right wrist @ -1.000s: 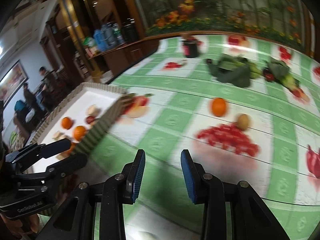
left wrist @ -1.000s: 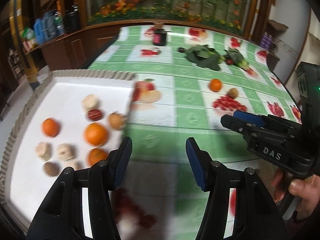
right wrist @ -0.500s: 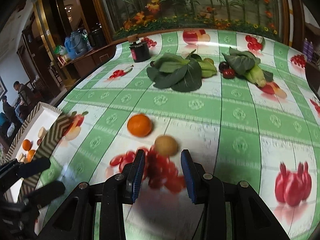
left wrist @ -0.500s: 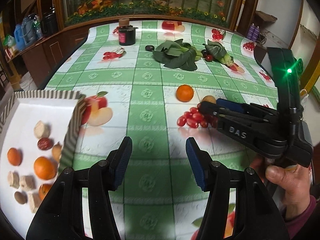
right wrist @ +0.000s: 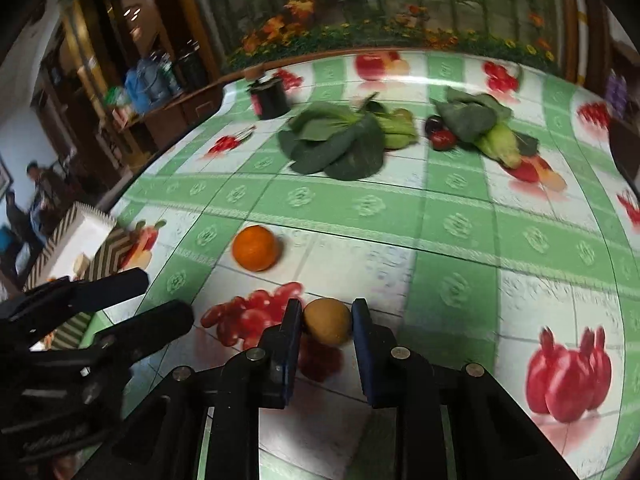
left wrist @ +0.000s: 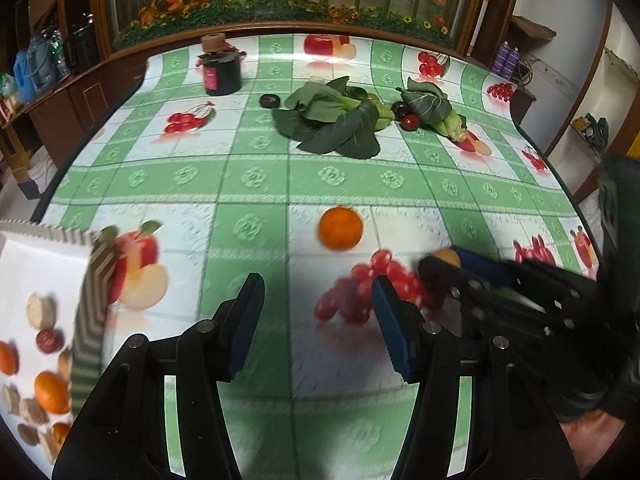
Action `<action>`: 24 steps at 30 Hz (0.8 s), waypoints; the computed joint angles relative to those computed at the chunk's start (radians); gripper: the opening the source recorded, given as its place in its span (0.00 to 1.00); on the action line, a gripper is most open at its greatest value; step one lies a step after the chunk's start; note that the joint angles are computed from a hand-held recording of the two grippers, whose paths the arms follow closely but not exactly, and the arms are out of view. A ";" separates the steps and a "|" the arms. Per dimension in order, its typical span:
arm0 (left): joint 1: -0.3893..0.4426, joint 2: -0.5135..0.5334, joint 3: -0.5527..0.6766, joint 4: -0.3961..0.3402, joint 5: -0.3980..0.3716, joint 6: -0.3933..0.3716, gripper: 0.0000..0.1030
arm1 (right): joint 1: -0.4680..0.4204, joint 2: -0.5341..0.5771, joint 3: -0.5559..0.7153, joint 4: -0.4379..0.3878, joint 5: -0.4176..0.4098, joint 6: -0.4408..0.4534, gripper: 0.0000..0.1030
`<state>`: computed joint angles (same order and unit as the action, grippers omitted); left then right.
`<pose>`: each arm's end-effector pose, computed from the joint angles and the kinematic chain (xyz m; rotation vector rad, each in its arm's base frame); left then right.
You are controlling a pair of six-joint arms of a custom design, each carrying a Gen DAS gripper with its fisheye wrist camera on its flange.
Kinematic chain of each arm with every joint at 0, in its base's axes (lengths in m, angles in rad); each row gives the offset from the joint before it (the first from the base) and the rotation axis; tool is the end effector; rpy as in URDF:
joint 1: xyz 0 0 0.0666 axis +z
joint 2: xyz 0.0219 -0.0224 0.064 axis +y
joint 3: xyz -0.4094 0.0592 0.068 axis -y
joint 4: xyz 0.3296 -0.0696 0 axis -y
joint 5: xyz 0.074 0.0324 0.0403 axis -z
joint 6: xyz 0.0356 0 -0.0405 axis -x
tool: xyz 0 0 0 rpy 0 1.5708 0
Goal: Organize fruits
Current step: 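Grasp an orange with the left gripper while the right grasps a brown round fruit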
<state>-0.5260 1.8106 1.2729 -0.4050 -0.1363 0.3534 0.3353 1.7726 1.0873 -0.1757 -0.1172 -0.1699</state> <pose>0.4626 -0.2634 0.2548 0.1610 2.5062 -0.1921 0.4680 0.1671 0.2264 -0.2563 2.4449 0.3672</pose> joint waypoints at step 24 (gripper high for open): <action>0.016 0.089 0.057 0.068 -0.010 0.004 0.27 | -0.023 0.004 -0.001 0.007 -0.018 -0.020 0.24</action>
<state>-0.5097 1.8999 1.3297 -0.3365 -0.1464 0.3579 0.3128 1.7764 1.0859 -0.1683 -0.1356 -0.1899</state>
